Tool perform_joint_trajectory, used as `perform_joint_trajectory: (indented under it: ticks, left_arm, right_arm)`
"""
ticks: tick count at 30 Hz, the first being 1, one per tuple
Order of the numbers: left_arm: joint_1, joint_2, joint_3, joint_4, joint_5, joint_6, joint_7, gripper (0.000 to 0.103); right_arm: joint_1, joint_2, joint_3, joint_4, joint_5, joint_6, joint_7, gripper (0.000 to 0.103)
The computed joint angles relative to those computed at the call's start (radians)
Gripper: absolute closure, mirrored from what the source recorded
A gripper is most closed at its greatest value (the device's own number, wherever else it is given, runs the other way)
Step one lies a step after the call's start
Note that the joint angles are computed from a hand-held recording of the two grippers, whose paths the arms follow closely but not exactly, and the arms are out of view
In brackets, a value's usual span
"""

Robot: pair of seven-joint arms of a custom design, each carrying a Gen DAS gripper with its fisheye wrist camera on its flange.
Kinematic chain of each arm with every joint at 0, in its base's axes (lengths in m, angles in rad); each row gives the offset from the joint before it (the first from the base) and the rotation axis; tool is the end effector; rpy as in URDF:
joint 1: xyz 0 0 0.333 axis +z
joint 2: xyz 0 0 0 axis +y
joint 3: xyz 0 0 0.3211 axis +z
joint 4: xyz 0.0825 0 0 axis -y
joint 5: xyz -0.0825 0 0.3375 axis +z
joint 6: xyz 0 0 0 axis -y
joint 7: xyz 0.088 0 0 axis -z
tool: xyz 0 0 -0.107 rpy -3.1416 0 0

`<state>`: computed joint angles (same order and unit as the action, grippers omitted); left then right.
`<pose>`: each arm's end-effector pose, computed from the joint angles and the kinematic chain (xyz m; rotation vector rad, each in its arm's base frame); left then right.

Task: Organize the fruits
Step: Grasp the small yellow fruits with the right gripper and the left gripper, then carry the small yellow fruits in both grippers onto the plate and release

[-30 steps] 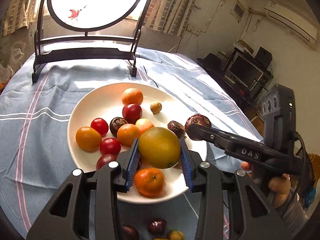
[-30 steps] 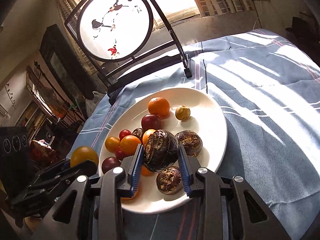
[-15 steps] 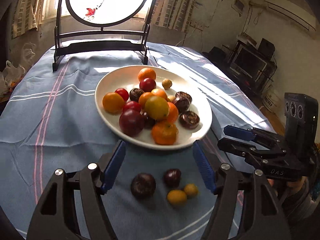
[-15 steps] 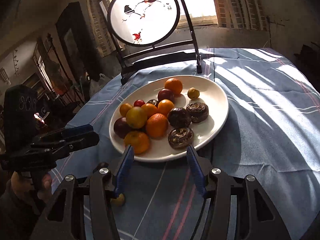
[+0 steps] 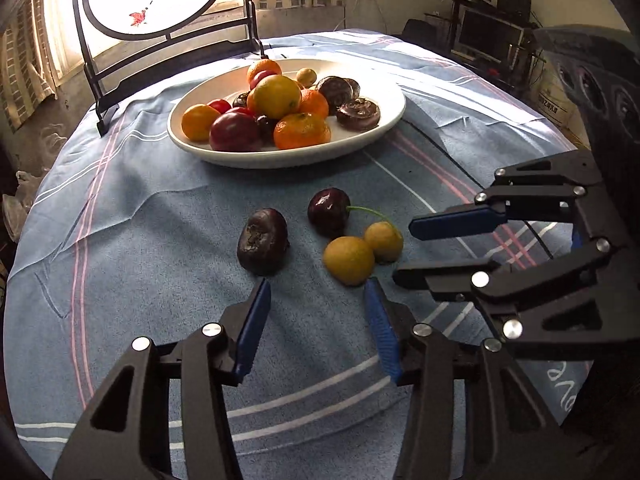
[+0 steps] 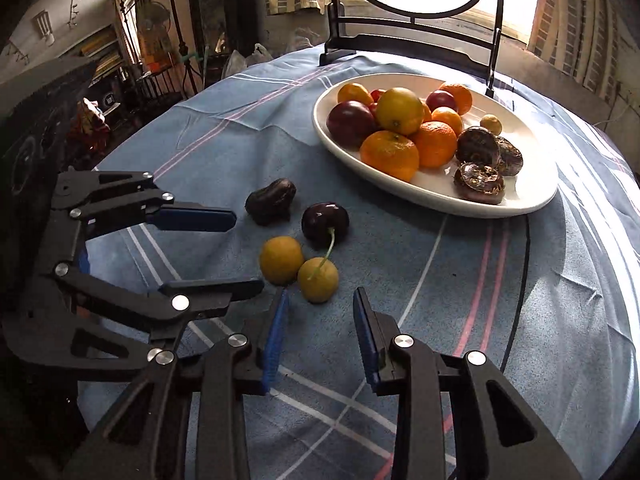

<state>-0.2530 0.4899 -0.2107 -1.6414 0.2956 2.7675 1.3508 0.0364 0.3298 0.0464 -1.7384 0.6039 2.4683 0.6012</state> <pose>0.6200 -0.2937 0.4397 -1.4465 2.2438 -0.7477 0.6387 0.0483 0.4571 -2.2817 1.1407 -0.2650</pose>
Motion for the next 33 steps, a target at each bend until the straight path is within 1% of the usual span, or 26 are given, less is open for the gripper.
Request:
perform_joint_trajectory:
  ticks: [2,3,6,9,10,11,13,14,16,18,21,23,25,26,27,28,33]
  left_arm:
    - [0.005,0.003,-0.008,0.002,-0.007,0.002,0.013,0.057]
    - [0.0,0.005,-0.002,0.006,-0.002,0.001,0.01,0.057]
    - [0.015,0.013,-0.021,0.016,-0.031,-0.008,0.025,0.057]
    - [0.019,0.009,-0.023,0.008,-0.046,-0.002,0.029,0.057]
    - [0.023,0.008,-0.027,0.005,-0.051,-0.002,0.034,0.057]
    - [0.03,0.006,-0.035,0.0,-0.06,0.002,0.045,0.057]
    - [0.029,0.007,-0.037,0.002,-0.063,0.003,0.058,0.057]
    - [0.024,0.011,-0.034,0.009,-0.062,-0.004,0.06,0.057]
    - [0.024,0.025,-0.044,0.033,-0.074,-0.021,0.075,0.057]
    - [0.025,0.041,-0.054,0.064,-0.09,-0.042,0.093,0.057]
    - [0.003,0.07,-0.042,0.12,-0.087,-0.083,0.098,0.057]
    - [-0.004,0.093,-0.041,0.163,-0.094,-0.118,0.104,0.057]
    - [-0.007,0.103,-0.041,0.179,-0.1,-0.124,0.109,0.057]
    - [-0.01,0.103,-0.037,0.179,-0.099,-0.123,0.108,0.061]
    - [-0.011,0.099,-0.036,0.172,-0.098,-0.115,0.107,0.072]
    - [-0.009,0.094,-0.036,0.163,-0.101,-0.105,0.106,0.076]
    - [0.012,0.045,-0.05,0.072,-0.119,-0.031,0.103,0.077]
  right_arm:
    - [0.002,-0.008,0.0,-0.018,0.001,0.014,-0.008,0.071]
    - [0.002,-0.002,-0.003,-0.009,-0.002,0.006,0.007,0.071]
    - [-0.002,0.028,-0.003,0.036,0.008,-0.003,0.049,0.071]
    - [-0.002,0.065,0.001,0.089,-0.002,-0.025,0.08,0.072]
    - [-0.005,0.077,0.002,0.11,-0.008,-0.049,0.093,0.074]
    - [-0.014,0.083,0.009,0.122,0.001,-0.069,0.09,0.08]
    - [-0.025,0.084,0.015,0.127,0.023,-0.076,0.083,0.082]
    - [-0.035,0.085,0.017,0.129,0.043,-0.079,0.085,0.082]
    - [-0.071,0.086,0.029,0.136,0.107,-0.115,0.066,0.081]
    - [-0.09,0.086,0.022,0.139,0.135,-0.139,0.065,0.081]
    - [-0.114,0.073,0.01,0.123,0.166,-0.159,0.056,0.081]
    - [-0.121,0.057,0.002,0.097,0.175,-0.158,0.038,0.081]
    - [-0.126,0.042,-0.002,0.071,0.187,-0.151,0.015,0.081]
    - [-0.128,0.034,-0.002,0.059,0.2,-0.144,-0.002,0.081]
    - [-0.132,0.029,-0.001,0.052,0.215,-0.144,-0.017,0.081]
    - [-0.134,0.028,-0.002,0.051,0.226,-0.146,-0.025,0.081]
    - [-0.136,0.024,-0.009,0.047,0.253,-0.153,-0.037,0.081]
